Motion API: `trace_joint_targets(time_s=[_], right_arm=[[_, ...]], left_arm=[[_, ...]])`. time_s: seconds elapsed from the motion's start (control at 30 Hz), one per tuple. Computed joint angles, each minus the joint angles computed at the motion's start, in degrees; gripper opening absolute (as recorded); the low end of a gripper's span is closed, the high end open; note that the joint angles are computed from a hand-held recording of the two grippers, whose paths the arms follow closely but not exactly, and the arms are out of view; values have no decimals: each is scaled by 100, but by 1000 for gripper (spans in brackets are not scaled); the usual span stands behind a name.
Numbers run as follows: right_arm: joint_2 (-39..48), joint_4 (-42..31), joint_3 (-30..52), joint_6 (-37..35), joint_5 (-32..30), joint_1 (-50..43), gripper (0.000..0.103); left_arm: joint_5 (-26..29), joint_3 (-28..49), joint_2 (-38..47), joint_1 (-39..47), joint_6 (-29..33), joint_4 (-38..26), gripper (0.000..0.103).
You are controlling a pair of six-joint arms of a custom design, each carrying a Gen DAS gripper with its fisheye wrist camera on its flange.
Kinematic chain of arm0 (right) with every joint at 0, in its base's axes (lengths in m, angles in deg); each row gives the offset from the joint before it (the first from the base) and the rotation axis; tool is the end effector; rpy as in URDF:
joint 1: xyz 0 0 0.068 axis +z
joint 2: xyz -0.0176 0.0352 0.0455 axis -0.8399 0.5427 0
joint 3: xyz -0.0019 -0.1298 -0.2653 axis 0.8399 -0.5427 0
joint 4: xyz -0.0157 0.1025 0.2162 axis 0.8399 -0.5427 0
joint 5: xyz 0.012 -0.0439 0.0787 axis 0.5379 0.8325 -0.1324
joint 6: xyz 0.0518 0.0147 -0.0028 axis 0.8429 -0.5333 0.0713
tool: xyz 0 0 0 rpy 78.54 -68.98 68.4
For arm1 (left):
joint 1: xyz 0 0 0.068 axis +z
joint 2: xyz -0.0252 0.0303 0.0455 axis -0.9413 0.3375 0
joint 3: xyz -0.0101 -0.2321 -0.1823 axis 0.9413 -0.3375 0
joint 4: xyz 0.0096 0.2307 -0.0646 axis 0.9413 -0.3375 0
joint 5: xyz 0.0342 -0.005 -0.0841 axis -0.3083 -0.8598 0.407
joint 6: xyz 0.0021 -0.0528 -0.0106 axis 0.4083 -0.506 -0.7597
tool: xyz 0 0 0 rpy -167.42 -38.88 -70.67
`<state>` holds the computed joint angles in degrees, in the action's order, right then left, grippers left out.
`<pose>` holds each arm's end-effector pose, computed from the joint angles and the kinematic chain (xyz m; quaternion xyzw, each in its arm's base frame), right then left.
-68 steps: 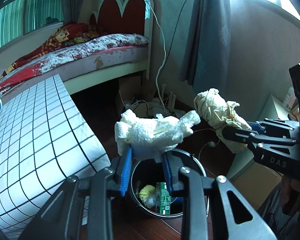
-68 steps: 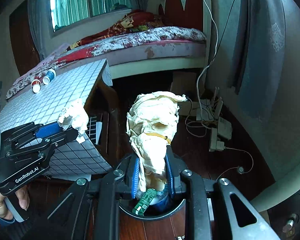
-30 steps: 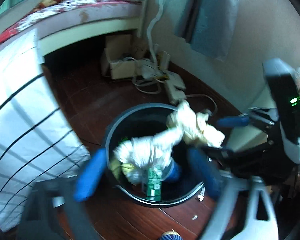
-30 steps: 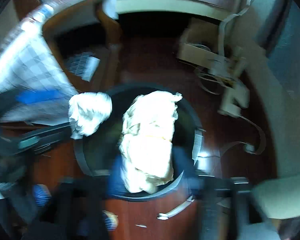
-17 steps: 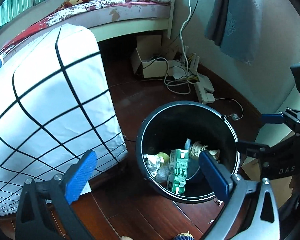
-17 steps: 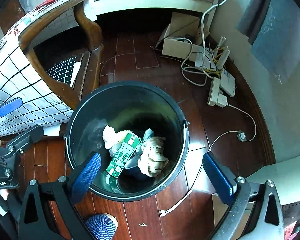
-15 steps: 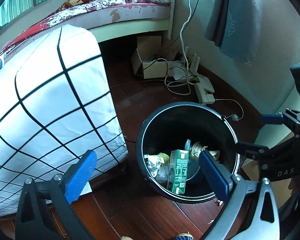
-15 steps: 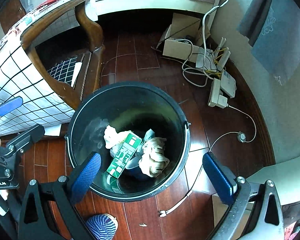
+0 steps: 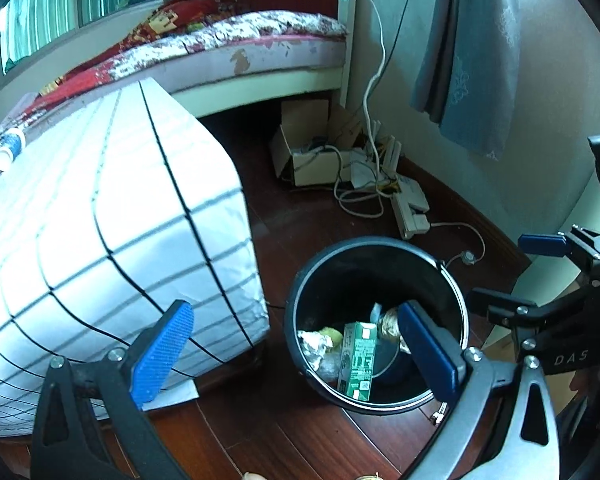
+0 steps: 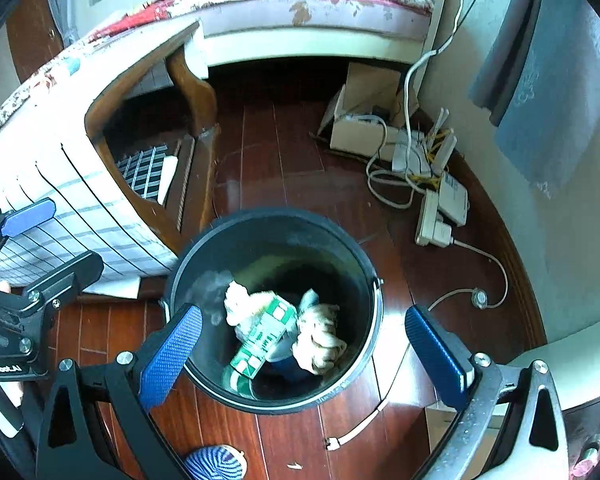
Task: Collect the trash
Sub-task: 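Move both tools back over the table toward the two paper cups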
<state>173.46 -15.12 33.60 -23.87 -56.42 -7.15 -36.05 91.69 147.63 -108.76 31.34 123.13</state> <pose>0.1489 0.1501 0.0741 0.0647 0.9546 -0.0417 0.2878 0.2004 -0.1574 0.0876 0.2623 0.8919 -0.1181 0.3489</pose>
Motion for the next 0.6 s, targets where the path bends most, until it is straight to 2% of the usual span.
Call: trace_joint_targets(time_s=[0.3,0.6], right_arm=[[-646,-793,578,238,724,419,102],[-819,-931,1221,-72,1172,568,102]], left_arm=[[14,-196,-1262,486,227,-506,102],[278,-77,-2320,1422,502,-1197,102]])
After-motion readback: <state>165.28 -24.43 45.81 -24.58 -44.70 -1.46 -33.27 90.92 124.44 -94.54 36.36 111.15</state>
